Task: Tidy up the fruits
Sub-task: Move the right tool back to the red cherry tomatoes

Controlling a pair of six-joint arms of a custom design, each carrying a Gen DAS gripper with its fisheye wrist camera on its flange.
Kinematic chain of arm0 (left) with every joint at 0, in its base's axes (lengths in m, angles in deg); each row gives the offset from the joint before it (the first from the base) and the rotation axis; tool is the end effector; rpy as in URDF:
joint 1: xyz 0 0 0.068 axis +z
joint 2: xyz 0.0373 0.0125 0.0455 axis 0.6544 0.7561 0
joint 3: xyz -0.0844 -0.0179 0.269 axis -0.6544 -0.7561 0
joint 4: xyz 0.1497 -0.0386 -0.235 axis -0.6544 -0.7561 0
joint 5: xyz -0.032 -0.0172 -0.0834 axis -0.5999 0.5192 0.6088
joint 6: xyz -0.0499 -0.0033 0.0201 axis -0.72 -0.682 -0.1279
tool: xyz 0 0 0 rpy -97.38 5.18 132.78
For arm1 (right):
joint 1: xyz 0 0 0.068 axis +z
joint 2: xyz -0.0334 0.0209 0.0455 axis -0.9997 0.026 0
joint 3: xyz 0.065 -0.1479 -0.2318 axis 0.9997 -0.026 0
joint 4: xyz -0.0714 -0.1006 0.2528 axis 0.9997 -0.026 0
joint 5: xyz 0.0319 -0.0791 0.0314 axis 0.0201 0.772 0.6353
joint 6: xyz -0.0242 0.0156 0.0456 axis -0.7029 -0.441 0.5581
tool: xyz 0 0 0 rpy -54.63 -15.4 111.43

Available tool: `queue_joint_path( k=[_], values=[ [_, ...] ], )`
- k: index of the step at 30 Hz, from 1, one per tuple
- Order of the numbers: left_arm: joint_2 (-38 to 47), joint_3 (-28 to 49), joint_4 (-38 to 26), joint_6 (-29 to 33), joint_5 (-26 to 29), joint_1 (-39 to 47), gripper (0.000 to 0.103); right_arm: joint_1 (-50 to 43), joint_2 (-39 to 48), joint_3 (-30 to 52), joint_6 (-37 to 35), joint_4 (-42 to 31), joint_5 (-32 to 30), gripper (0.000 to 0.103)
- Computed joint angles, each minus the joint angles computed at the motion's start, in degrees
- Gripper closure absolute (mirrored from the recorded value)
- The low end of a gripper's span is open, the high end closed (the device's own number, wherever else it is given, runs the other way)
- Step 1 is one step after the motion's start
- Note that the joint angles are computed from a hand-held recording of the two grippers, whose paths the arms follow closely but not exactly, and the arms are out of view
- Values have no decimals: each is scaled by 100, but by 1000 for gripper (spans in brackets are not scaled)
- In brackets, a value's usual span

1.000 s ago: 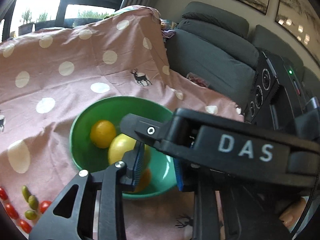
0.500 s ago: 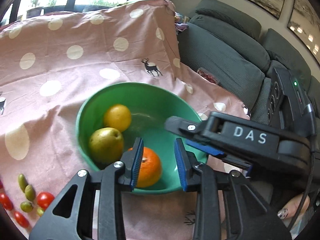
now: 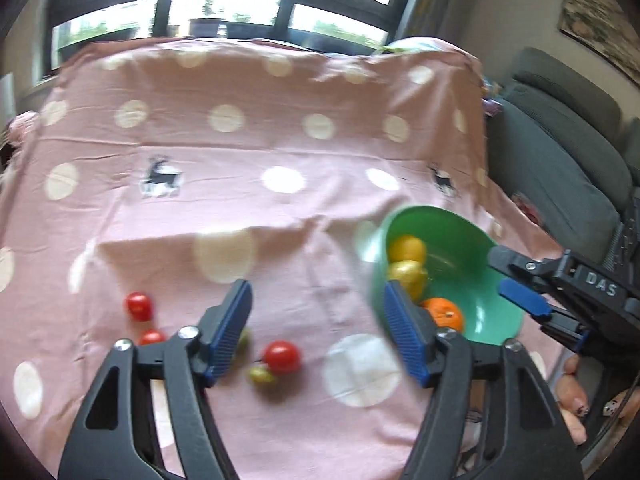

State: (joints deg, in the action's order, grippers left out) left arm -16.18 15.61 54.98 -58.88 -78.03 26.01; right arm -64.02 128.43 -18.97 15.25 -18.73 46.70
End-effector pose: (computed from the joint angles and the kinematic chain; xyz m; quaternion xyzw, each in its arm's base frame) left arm 0.2118 -0.0581 0.1590 0.0024 0.9088 -0.1308 0.3963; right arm 0.2188 0.0976 0.1488 0.1824 0.8747 0.2417 0.3785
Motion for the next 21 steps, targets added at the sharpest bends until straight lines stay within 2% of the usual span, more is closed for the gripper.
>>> queue_joint_path(
  k=[3, 7, 9, 12, 21],
  values=[
    [-281, -344, 89, -132, 62, 670, 23, 349, 183, 221, -62, -25, 112, 47],
    [136, -483, 80, -136, 235, 1698, 22, 847, 483, 565, -151, -148, 358, 44],
    [151, -568, 77, -52, 296, 2075, 22, 1065, 676, 718, -199, -116, 386, 35],
    [112, -675, 76, 81, 663, 2642, 22, 1315, 1035, 999, -268, -135, 357, 32],
    [856, -540, 273, 236, 1270, 3020, 23, 1763, 2349, 2000, -270, -602, 38, 31]
  ],
)
